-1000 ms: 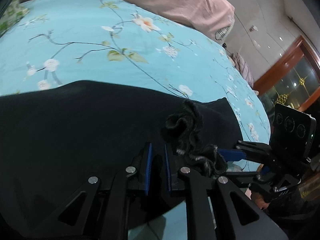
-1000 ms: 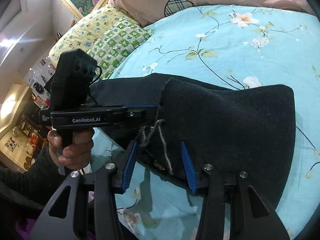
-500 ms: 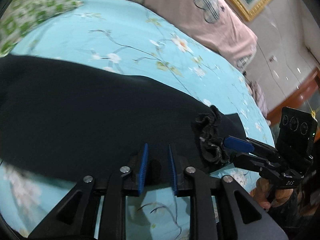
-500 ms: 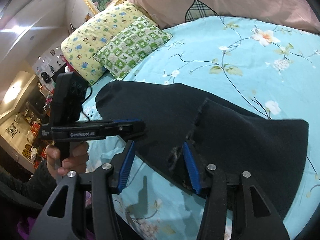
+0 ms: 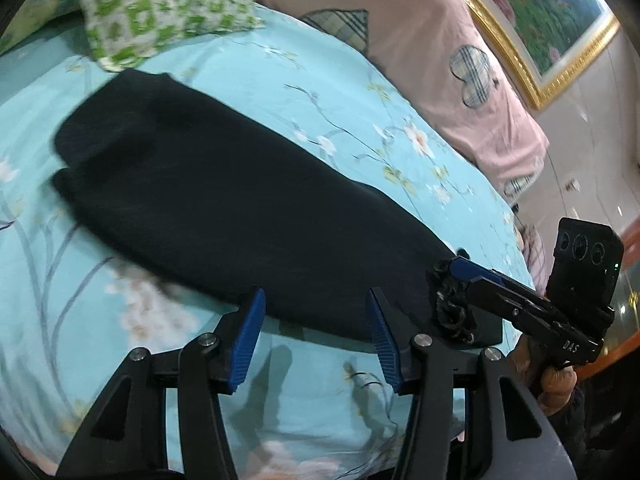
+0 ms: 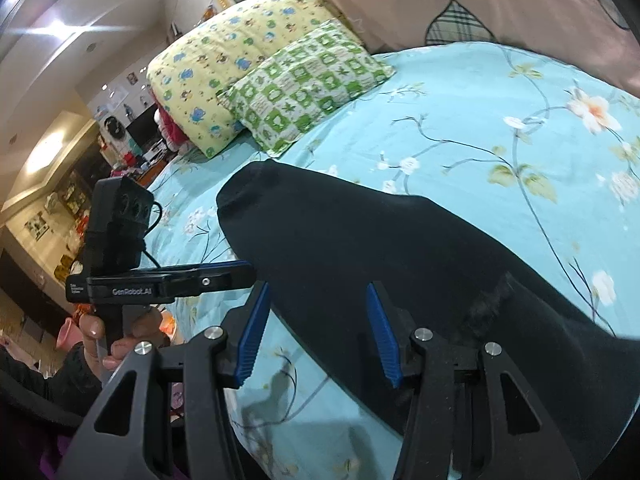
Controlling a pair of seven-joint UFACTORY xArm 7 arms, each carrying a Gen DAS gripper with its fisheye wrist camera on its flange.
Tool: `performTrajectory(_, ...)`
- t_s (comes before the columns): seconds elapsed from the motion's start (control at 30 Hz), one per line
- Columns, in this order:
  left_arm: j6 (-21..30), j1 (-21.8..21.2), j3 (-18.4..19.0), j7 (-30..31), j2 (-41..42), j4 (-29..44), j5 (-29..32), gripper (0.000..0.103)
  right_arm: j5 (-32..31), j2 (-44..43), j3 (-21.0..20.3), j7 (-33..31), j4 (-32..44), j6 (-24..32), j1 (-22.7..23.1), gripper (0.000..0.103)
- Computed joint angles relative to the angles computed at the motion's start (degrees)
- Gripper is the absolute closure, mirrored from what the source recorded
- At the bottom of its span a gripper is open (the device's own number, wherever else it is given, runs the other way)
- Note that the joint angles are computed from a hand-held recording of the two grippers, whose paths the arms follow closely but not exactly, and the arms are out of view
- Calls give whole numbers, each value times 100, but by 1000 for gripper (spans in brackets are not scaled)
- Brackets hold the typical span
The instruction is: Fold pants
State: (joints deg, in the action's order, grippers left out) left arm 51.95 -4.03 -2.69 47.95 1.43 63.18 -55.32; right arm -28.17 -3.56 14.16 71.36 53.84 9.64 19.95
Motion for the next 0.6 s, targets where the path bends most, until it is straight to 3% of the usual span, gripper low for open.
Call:
performTrajectory(0.07, -19, 81, 73, -43, 0, -2, -23, 49, 268, 176, -57, -361, 174, 2, 55, 52)
performTrajectory(0.17, -85, 198, 154, -212, 17, 14, -9, 39, 760, 419, -157, -965, 384, -54, 160, 52)
performTrajectory(0.6, -49, 651, 141, -836, 516, 420, 34, 38, 2491, 1562, -278, -3185, 1686, 186, 331, 52)
